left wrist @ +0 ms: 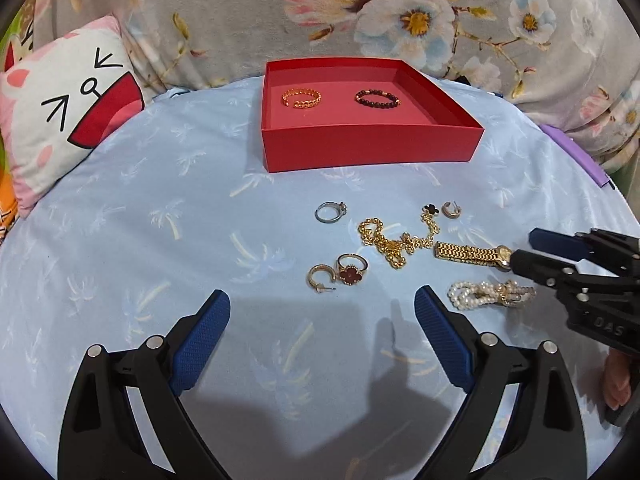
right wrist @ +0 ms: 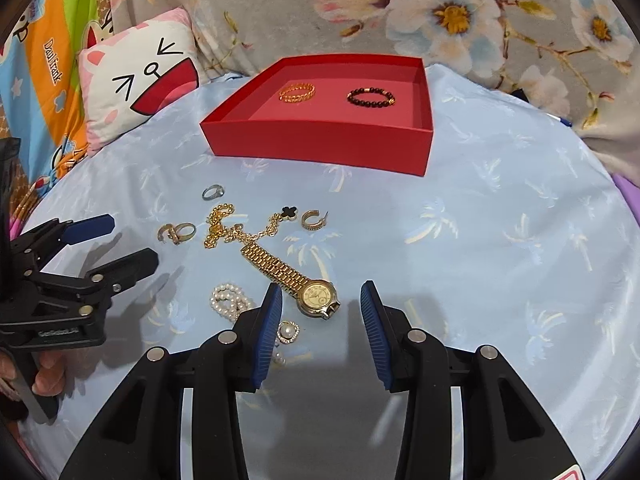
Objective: Organize jewelry
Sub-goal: 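Pull both grippers back from the red box, then grasp the gold watch by its face with the right gripper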
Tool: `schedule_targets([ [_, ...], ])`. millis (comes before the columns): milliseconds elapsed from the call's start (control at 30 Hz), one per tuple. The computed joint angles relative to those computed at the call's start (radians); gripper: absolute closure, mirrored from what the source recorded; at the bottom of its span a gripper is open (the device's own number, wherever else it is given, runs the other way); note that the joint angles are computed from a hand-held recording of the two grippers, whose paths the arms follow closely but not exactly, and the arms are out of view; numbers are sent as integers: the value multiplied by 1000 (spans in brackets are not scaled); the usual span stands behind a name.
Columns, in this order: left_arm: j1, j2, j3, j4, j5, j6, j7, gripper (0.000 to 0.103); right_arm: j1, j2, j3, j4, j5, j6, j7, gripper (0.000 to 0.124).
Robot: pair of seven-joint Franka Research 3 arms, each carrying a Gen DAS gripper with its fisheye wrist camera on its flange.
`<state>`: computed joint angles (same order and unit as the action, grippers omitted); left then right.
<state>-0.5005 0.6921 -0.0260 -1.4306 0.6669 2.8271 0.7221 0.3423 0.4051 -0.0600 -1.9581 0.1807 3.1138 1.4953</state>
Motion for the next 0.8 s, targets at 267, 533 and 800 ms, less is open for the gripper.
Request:
schedule_targets([
  [267, 41, 17, -56, 11, -79, 1, 86, 12, -89, 49, 92, 81, 51, -77, -63, 83],
  [533, 55, 25, -72, 13, -143, 5, 138, 12, -53, 42, 63, 66, 45, -74, -84, 101],
  [800, 51, 17, -73, -5, -157, 41, 189, 12, -80, 8, 85, 9, 94, -40, -85, 101],
])
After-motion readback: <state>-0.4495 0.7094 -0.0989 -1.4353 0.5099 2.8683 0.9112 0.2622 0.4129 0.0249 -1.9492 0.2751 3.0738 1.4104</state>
